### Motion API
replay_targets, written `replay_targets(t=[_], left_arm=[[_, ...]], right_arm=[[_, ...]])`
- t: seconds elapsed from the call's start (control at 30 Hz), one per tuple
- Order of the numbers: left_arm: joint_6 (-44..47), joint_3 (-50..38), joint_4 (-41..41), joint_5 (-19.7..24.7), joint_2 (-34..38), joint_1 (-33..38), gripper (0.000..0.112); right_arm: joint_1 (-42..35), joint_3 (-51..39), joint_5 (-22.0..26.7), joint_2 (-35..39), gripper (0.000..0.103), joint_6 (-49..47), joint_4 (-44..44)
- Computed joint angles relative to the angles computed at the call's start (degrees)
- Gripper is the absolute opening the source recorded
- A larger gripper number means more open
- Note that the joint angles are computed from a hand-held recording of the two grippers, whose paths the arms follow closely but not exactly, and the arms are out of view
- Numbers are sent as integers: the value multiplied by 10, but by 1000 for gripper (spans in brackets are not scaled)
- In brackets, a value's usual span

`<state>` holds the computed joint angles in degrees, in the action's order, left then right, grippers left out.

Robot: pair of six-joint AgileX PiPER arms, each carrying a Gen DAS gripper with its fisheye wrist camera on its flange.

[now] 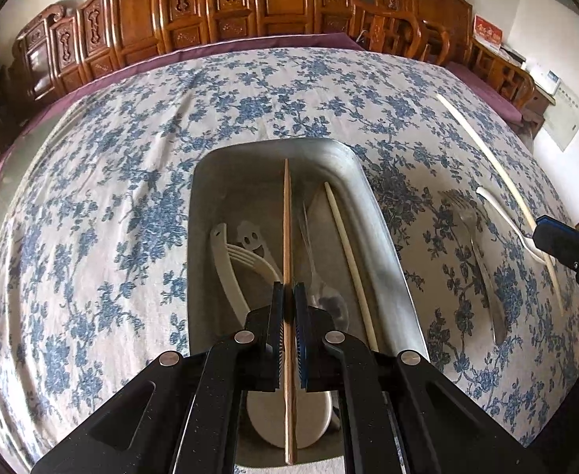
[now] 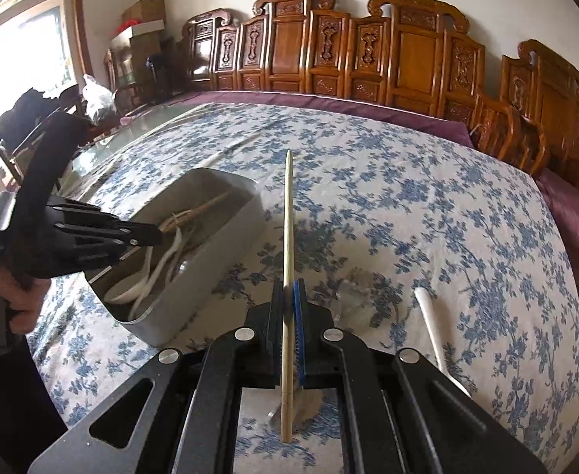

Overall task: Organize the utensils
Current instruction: 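Drop the brown chopstick into the tray with the left tool while the right tool drops its chopstick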

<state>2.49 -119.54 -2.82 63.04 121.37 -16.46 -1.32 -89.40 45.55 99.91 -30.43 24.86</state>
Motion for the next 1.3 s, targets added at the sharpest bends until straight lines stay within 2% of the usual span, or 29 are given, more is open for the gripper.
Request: replay_targets(t=[0.13,0.33,0.5,0.87,0.97,1.13,1.27,1.3], left_arm=[[10,3,-11,0,-1,4,5],[26,43,-34,-30,-38,28,5],[27,69,-19,-51,-58,39,6],[38,90,-34,-63,-86,80,7],[34,103,-22,-73,-96,84,20],[28,123,-21,-84,-112,97,21],[23,131,-22,-89,-116,112,37],[21,127,-23,-87,-114,114,37]], right_arm=[[18,-16,5,5,6,18,-11],[41,-50,13,22,6,57,-31],[72,-84,20,44,6,91,-51],[141,-141,33,91,6,151,-81],[156,-162,36,107,6,172,-88],[175,-209,45,139,6,198,-95],[186,-232,48,157,6,221,-113],[187,-234,48,160,6,228,-118]])
